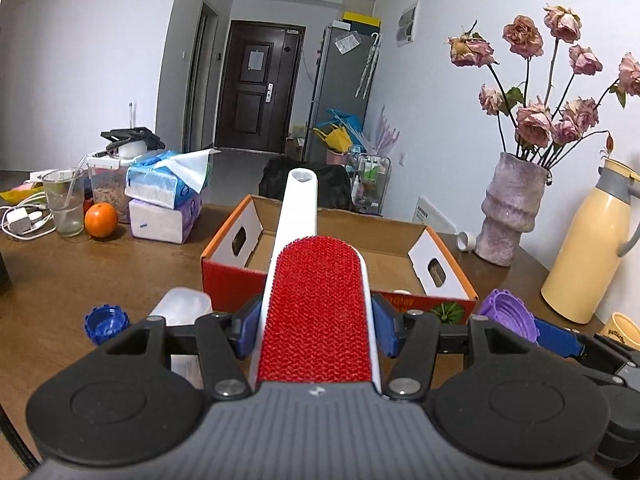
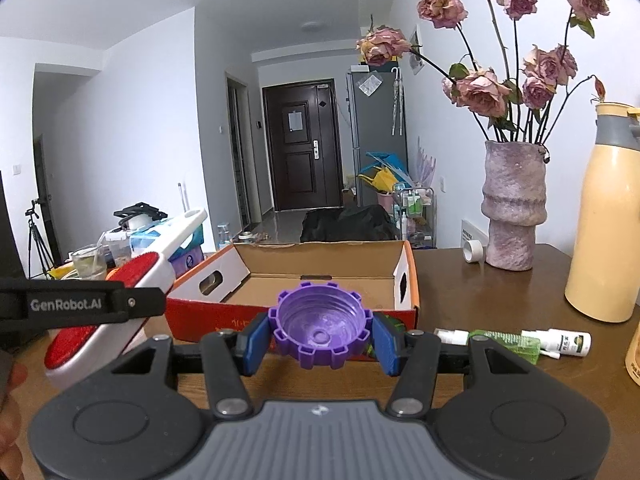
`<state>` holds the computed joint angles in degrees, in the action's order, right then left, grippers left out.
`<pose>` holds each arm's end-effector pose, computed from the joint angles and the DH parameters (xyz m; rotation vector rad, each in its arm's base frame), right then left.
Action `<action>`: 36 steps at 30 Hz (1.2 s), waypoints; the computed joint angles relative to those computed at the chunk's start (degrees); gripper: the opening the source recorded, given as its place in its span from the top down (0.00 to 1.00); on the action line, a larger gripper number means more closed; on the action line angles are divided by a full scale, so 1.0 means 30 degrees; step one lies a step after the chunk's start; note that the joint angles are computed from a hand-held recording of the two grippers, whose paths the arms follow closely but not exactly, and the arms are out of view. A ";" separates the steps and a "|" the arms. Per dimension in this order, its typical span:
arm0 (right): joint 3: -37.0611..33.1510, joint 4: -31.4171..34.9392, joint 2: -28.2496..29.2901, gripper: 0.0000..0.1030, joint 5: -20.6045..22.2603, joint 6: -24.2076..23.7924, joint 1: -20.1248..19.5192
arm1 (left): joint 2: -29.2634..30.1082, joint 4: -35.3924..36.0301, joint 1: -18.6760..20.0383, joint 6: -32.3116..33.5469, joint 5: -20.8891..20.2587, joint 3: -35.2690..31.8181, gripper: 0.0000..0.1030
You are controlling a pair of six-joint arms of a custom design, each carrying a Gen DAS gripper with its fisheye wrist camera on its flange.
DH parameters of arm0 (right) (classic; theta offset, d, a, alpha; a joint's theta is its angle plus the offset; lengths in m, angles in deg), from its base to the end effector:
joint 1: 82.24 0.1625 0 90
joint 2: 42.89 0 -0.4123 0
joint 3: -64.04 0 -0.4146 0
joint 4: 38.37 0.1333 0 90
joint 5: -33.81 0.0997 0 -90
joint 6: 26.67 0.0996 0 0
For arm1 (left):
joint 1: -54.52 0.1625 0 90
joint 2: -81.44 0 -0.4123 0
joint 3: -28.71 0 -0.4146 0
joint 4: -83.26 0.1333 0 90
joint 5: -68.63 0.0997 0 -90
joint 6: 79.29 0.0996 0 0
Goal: Organize rigid objects
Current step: 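Carry the lint brush in the left tool and purple cap in the right tool over the box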
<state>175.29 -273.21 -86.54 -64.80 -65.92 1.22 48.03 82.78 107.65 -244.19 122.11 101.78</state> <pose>0.0522 -0.5841 0.1393 0.4639 -2.0233 1.4642 -0.2434 -0.6455 -0.0029 0.7123 2.3188 -1.2673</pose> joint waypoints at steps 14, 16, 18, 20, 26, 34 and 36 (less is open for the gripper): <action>-0.2676 0.1845 0.0903 0.48 -0.0359 0.0369 0.0118 | 0.1949 0.1123 0.0588 0.0358 -0.0366 -0.3871 0.44; -0.3100 0.2171 0.1049 0.48 -0.0378 0.0427 0.0128 | 0.2283 0.1275 0.0634 0.0487 -0.0387 -0.4474 0.44; -0.3491 0.2432 0.1194 0.48 -0.0382 0.0459 0.0136 | 0.2658 0.1548 0.0700 0.0555 -0.0374 -0.5149 0.44; -0.3814 0.2709 0.1284 0.48 -0.0406 0.0463 0.0119 | 0.3034 0.1918 0.0779 0.0490 -0.0291 -0.5870 0.44; -0.4641 0.3351 0.1471 0.48 -0.0640 0.0589 0.0022 | 0.3916 0.2514 0.0978 0.0603 0.0063 -0.7588 0.44; -0.5783 0.3932 0.1847 0.48 -0.0644 0.0465 0.0023 | 0.4911 0.3293 0.1133 0.0765 0.0194 -0.9467 0.44; -0.6102 0.4071 0.1979 0.48 -0.0689 0.0442 0.0050 | 0.5390 0.3646 0.1193 0.0893 0.0245 -1.0333 0.44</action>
